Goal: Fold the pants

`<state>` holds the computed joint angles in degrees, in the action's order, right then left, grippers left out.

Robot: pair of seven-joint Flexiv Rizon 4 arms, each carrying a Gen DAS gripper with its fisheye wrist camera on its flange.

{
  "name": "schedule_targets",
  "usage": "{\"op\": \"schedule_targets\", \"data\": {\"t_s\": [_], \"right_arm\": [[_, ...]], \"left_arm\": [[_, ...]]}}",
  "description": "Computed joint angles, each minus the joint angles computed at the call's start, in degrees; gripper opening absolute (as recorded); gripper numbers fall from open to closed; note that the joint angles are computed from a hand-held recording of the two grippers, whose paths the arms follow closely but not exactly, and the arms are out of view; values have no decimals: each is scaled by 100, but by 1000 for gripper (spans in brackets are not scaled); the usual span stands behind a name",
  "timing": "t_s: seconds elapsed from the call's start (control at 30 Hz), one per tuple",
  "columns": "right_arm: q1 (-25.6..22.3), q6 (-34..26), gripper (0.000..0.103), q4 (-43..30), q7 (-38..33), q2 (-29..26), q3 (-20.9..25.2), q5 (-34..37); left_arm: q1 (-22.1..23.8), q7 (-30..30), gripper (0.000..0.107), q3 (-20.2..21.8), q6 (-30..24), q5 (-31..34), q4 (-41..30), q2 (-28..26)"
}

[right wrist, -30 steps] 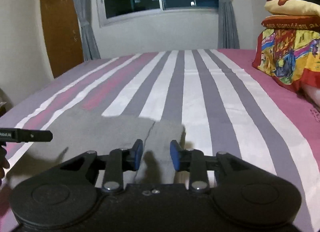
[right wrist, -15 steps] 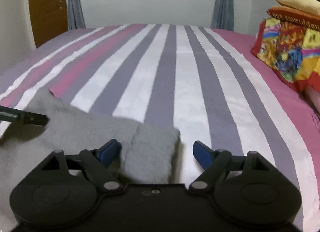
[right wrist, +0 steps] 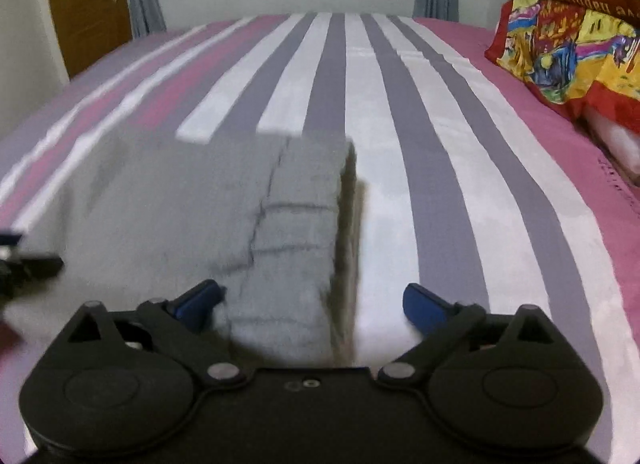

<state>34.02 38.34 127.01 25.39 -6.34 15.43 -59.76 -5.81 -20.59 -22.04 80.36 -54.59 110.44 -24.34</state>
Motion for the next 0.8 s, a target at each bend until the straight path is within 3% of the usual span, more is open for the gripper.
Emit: {"op": "schedule_targets", "data": {"t_s": [0.17, 0.27, 0.33, 0.43, 0.67, 0.8], "right_arm": [[81, -111, 99, 146, 582, 239, 108, -291], [36, -59, 100, 226, 789, 234, 106, -520], [-122, 450, 103, 355, 750, 136, 24, -262], [-430, 1416, 103, 764, 2015, 250, -199, -1089], [-936, 2278, 103, 1070, 2955, 411, -366, -2381], [-1309, 2866, 103, 1173, 3672, 503, -478, -3342]], "left_arm": [[87, 813, 103, -203, 144, -686, 279, 262], [-61, 751, 103, 13, -61, -795, 212, 225], [-141, 710, 103, 123, -144, -862, 169, 182], [-182, 861, 103, 180, -257, -1145, 141, 157], [-297, 1065, 103, 398, -623, -1366, 11, 68], [-53, 798, 103, 541, -1692, -1426, -217, -73]]}}
